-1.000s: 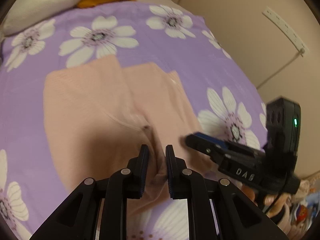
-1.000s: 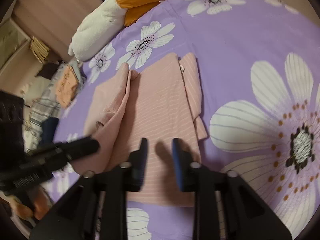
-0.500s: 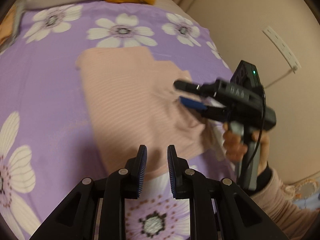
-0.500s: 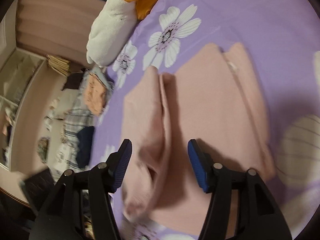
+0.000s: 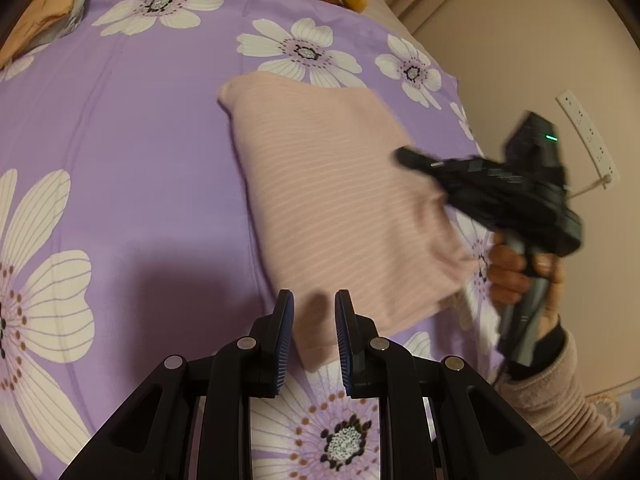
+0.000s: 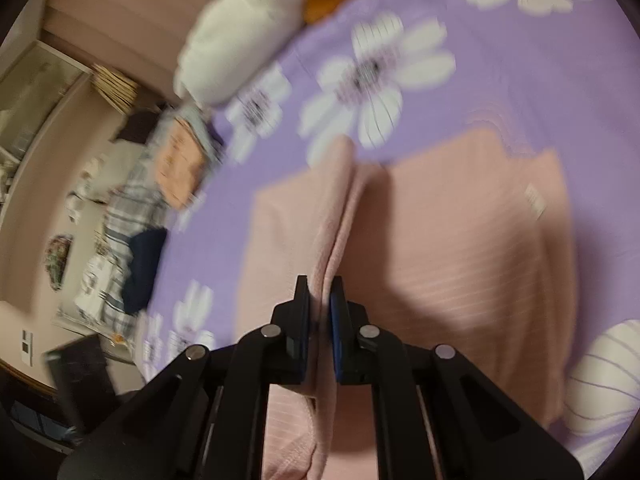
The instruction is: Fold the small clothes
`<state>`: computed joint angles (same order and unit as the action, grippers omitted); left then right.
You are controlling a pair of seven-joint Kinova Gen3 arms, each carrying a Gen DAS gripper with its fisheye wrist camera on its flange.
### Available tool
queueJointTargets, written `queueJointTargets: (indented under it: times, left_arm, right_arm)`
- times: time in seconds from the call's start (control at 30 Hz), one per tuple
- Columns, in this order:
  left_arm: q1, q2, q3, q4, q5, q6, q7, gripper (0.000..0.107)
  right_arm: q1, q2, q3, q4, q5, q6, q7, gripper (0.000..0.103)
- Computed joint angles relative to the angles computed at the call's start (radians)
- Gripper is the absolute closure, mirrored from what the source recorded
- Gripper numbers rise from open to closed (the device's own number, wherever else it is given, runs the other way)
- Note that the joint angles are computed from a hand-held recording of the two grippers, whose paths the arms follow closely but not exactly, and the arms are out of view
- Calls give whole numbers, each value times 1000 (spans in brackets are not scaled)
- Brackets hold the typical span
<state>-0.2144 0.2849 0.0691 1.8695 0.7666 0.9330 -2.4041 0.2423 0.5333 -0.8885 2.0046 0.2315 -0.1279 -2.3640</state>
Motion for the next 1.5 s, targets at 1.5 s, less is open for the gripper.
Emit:
queueJointTargets:
  times: [1.5]
  left_arm:
    - [105, 74, 133, -53, -59, -88, -84, 91]
  right_arm:
    - [-181, -200, 374, 124, -38, -26, 63, 87]
